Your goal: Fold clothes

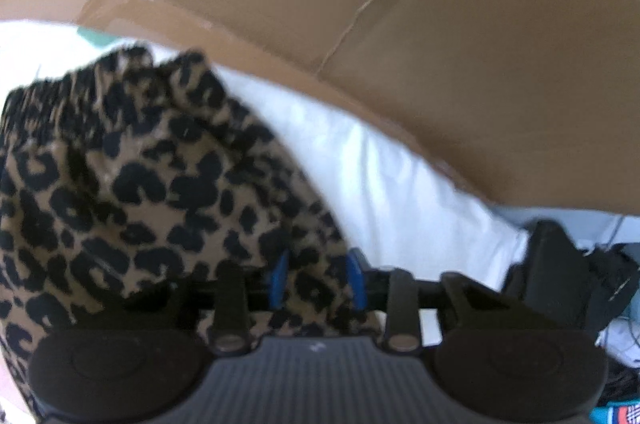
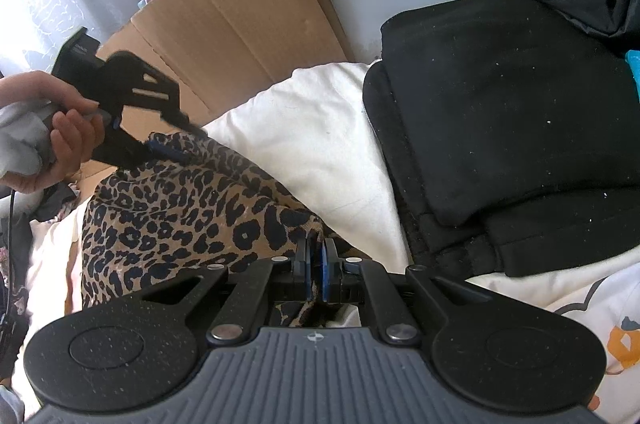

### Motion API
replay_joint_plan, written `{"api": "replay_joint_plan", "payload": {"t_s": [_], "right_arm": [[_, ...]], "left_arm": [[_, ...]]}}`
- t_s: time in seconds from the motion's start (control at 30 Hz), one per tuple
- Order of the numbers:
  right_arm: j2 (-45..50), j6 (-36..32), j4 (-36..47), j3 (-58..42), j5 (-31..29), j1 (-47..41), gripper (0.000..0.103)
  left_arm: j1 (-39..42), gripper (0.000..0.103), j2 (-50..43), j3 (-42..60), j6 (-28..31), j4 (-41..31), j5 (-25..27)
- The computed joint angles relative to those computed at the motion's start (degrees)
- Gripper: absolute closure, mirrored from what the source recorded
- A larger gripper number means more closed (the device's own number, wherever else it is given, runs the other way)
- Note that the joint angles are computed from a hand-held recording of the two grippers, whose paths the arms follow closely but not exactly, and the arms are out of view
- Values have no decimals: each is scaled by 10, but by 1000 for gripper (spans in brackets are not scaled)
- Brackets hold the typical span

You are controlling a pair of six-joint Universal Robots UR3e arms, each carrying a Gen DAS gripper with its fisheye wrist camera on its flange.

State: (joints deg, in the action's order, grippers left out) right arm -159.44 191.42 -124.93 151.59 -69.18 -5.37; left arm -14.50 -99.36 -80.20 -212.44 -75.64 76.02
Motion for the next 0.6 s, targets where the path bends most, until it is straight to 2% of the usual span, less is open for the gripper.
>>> {"api": "replay_joint_plan", "payload": {"t_s": [0.13,0.3,0.4,0.47,0.57,0.6], "right_arm": [[1,-3,2,0,5,-5,100],[16,0,-13,1,5,0,100],[22,4,-19,0,-2,6,98],[24,6,-21,-1,-7,10,96],[27,10,-24,-3,-15,15,78],[28,11,-25,-3,-18,17,68]], "left_arm": [[-3,75,0,0,8,-16,18],[2,78,9,-40,-8,8,22],[-1,85,15,-51,-16,15,32],[0,95,21,-55,-19,14,35],[7,101,42,-72,-13,15,28],[9,101,50,-78,-12,15,24]]}}
